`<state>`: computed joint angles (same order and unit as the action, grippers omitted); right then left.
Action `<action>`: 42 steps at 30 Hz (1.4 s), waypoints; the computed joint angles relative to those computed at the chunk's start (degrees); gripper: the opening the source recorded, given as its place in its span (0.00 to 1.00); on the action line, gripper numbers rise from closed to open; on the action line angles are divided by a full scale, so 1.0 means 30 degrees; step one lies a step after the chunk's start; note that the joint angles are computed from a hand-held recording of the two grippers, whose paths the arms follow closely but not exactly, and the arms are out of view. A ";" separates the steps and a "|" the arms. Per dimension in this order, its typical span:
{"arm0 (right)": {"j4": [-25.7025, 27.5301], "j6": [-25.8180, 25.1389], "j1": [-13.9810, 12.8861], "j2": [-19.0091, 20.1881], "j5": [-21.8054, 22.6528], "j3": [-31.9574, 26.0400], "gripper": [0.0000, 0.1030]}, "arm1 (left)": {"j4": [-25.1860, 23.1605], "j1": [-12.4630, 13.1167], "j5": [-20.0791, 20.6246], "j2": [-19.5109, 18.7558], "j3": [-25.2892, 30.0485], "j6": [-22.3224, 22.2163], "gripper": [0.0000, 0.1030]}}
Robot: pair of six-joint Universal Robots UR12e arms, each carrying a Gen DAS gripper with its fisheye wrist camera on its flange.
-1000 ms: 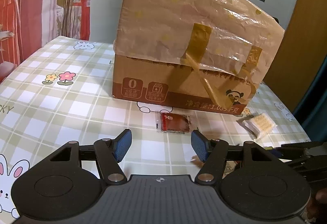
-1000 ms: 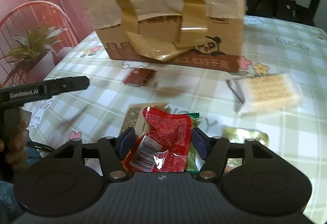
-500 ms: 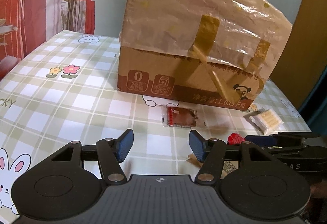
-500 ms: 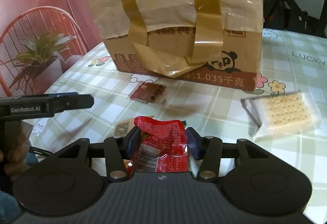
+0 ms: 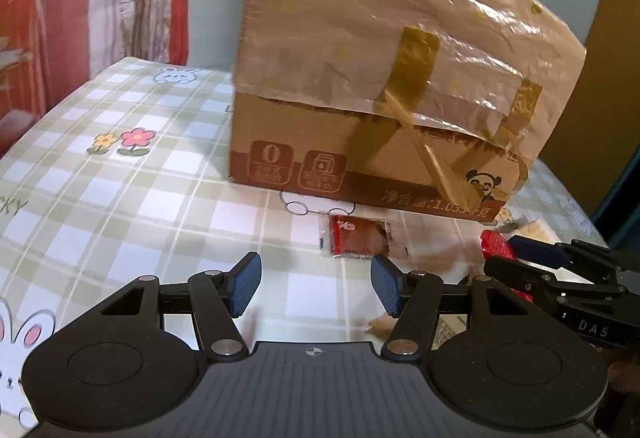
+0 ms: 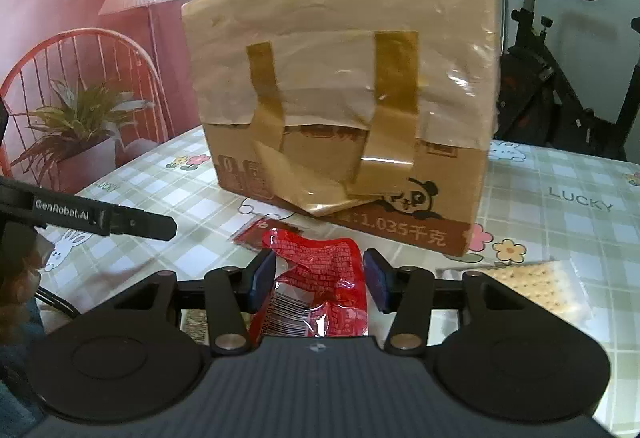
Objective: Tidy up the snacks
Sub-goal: 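Grasp the small red-brown square packet with the left gripper while the right holds the pouch, then carry the red pouch and square packet over the box and open both grippers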
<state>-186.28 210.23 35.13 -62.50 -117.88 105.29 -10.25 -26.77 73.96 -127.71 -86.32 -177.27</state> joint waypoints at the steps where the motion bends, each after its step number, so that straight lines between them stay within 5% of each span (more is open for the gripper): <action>1: -0.0144 0.0102 -0.0026 0.0026 -0.0014 0.0076 0.50 | -0.0209 -0.0098 0.0068 -0.0094 0.0195 0.0319 0.62; 4: -0.0625 0.0677 -0.0075 0.0088 -0.0122 0.0367 0.50 | -0.0880 -0.0358 0.0078 -0.0437 0.0848 0.1207 0.62; 7: -0.1083 0.1037 -0.0112 0.0062 -0.0250 0.0678 0.50 | -0.1327 -0.0389 -0.0652 -0.0860 0.1463 0.1333 0.74; 20: -0.2563 0.1678 -0.0378 0.0105 0.0734 0.1256 0.50 | -0.3483 -0.1388 0.1819 -0.2531 0.4125 0.2473 0.77; 27: -0.2981 0.1961 -0.0446 0.0122 0.1004 0.1386 0.50 | -0.2709 -0.1747 0.3180 -0.2944 0.4424 0.2357 0.83; 29: -0.2972 0.1964 -0.0442 0.0124 0.1035 0.1375 0.50 | -0.2287 -0.1747 0.3185 -0.2927 0.4253 0.2362 0.77; 33: -0.2931 0.1985 -0.0470 0.0104 0.1129 0.1391 0.50 | -0.1539 -0.1663 0.3184 -0.2769 0.3785 0.2174 0.50; 42: -0.2816 0.2278 -0.0470 0.0103 0.1101 0.1376 0.50 | -0.0213 -0.1154 0.2141 -0.2011 0.2458 0.1348 0.27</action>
<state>-194.73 217.07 33.72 -62.20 -114.58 109.42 -10.89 -30.24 80.38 -133.74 -78.95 -173.22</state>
